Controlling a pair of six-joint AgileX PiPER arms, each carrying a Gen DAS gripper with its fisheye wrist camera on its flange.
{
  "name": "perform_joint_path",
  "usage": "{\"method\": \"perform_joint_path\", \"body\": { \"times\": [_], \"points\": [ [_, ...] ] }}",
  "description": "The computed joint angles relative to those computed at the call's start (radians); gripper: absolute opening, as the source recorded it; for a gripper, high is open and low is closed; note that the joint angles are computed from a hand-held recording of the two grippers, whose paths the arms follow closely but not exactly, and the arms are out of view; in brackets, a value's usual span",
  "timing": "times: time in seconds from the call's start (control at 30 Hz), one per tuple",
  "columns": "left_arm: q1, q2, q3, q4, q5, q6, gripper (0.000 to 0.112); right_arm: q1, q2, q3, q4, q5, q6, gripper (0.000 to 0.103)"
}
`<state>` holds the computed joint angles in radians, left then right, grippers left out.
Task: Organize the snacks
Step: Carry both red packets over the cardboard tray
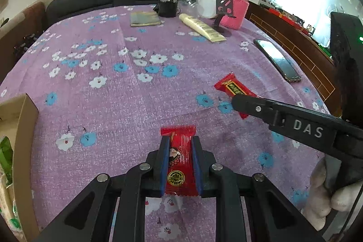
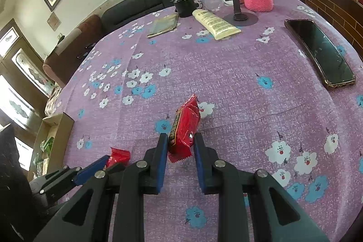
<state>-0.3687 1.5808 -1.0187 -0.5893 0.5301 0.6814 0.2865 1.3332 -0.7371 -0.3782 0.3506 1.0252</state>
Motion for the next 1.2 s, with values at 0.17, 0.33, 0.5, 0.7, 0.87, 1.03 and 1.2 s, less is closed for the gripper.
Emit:
{"method": "perform_joint_path", "body": {
  "times": [0.17,0.33,0.5,0.7,0.87,1.03,1.2],
  "points": [
    [0.014,-0.081,0.043,-0.040,-0.009,0.037,0.018,0.007,-0.023,0.014,-0.004,-0.036,0.000,0.022],
    [0.111,-0.172,0.096,-0.143,0.060,0.126,0.019,0.047,-0.041,0.021,-0.141,-0.044,0.131,0.022],
    [0.126,-0.134,0.084,-0.135,0.076,0.118,0.048,0.050,-0.020,0.027,-0.164,-0.054,0.181,0.022],
    [0.005,-0.053,0.062,-0.034,-0.046,0.043,0.058,0.038,-0.032,0.035,-0.137,-0.076,0.143,0.022],
    [-0.072,-0.004,0.031,0.119,-0.083,-0.091,0.019,0.020,-0.042,0.035,-0.067,-0.086,0.073,0.022],
    [-0.065,-0.031,0.056,0.050,-0.075,-0.028,0.018,0.014,-0.051,0.039,-0.053,-0.089,0.063,0.022],
    [0.009,-0.103,0.088,-0.084,-0.019,0.071,0.018,0.030,-0.050,0.038,-0.119,-0.088,0.127,0.022]
  ]
}}
